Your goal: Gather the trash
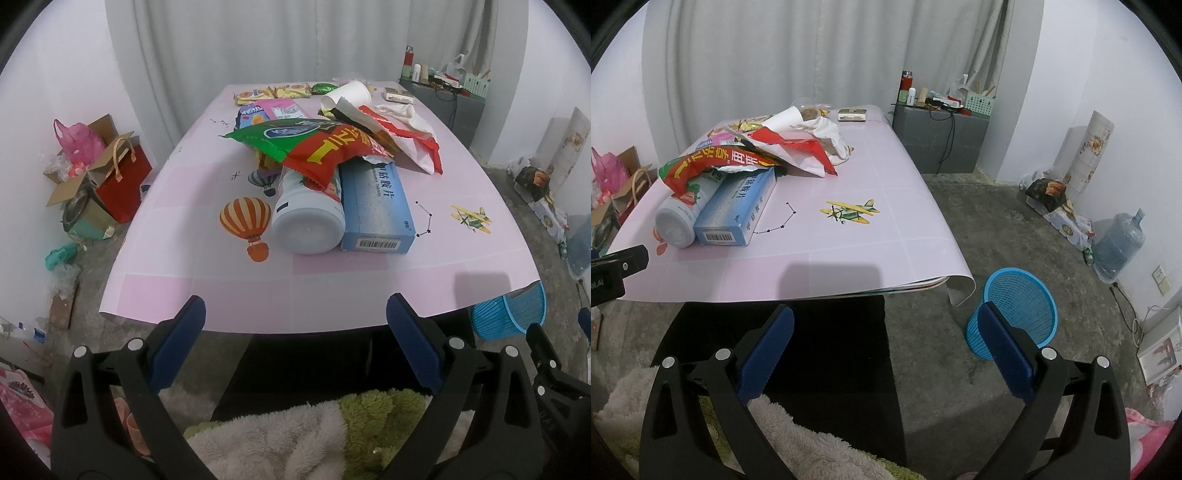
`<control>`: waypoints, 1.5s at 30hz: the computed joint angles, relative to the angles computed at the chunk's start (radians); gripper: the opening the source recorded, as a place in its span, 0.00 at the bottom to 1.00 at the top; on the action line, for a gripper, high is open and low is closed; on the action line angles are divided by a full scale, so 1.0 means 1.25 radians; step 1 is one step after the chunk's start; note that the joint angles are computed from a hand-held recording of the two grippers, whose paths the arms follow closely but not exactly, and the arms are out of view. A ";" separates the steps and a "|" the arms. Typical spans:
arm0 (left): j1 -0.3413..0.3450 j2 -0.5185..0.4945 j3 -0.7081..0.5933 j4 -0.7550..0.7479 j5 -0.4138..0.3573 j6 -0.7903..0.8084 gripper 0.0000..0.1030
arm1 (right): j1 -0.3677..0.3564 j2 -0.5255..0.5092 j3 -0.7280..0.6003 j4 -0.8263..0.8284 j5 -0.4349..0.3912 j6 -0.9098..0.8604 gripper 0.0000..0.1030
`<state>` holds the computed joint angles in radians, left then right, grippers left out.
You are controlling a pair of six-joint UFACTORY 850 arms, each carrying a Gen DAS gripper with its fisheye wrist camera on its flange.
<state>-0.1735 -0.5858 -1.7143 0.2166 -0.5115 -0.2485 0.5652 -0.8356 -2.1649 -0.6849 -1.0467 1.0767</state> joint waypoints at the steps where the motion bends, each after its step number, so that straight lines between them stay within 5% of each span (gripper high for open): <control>1: 0.000 0.001 0.001 0.001 0.000 -0.001 0.91 | 0.000 0.000 0.000 0.000 0.000 0.000 0.94; 45: 0.003 0.003 0.003 -0.012 0.000 0.017 0.91 | 0.003 -0.007 -0.010 -0.006 -0.004 0.016 0.94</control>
<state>-0.1694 -0.5819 -1.7103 0.2020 -0.5110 -0.2278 0.5693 -0.8444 -2.1768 -0.6926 -1.0513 1.0967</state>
